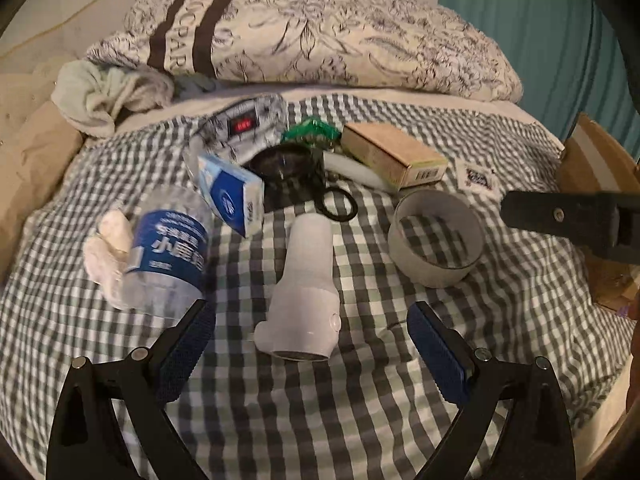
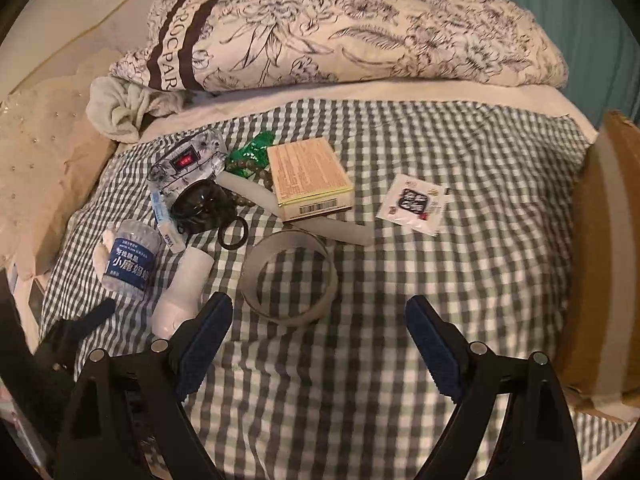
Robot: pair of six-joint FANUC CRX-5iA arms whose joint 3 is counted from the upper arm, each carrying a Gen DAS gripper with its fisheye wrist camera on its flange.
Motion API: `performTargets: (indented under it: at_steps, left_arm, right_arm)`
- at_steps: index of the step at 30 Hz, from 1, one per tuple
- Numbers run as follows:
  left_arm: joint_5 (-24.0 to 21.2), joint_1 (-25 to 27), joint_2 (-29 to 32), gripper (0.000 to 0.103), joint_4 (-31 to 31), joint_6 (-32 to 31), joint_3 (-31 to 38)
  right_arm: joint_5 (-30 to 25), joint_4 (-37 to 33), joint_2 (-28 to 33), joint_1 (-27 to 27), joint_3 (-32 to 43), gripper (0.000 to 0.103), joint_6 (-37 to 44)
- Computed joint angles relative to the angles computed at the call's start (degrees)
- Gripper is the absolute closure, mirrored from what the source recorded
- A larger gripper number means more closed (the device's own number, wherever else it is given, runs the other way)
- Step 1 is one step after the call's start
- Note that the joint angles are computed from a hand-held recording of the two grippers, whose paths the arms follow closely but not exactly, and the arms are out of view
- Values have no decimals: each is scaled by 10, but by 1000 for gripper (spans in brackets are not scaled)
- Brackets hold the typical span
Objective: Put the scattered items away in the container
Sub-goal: 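Move both tools back over the bed toward the white cup and tape roll, then grasp the white cup with the left tool while the right tool grasps the tape roll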
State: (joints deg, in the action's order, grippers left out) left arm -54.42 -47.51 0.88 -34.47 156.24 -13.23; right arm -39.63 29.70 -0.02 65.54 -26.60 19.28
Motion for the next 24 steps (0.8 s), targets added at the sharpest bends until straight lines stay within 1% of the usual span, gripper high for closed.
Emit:
performTargets:
  at_steps: [4,8,11,14,18,20,24]
  left_arm:
    - [18,13,9,4,7,-1,-7]
    - [34,28,17,4,13,-7,-11]
    - [46,36,22,4,17,-9,-14]
    - [55,44,30,4,24,-11,-16]
    - [68,54,38,4,34,-18,-21]
    - [72,55,39,4,33,-16,-23]
    - [77,60,41,4,38,-19,-24]
  right_arm:
    - [10,-25,33,-7,26,14,29]
    - [-12,-63,79,-17,71,14,60]
    - [-13,-69,99,-22,83,14,60]
    - [-18,-80,115,-25,96,14,71]
    - [-11,-88,131,-26,105,14,80]
    - [-4,-92,140,-29,110,14,85]
    - [15,-125,149,-37,120,14,106]
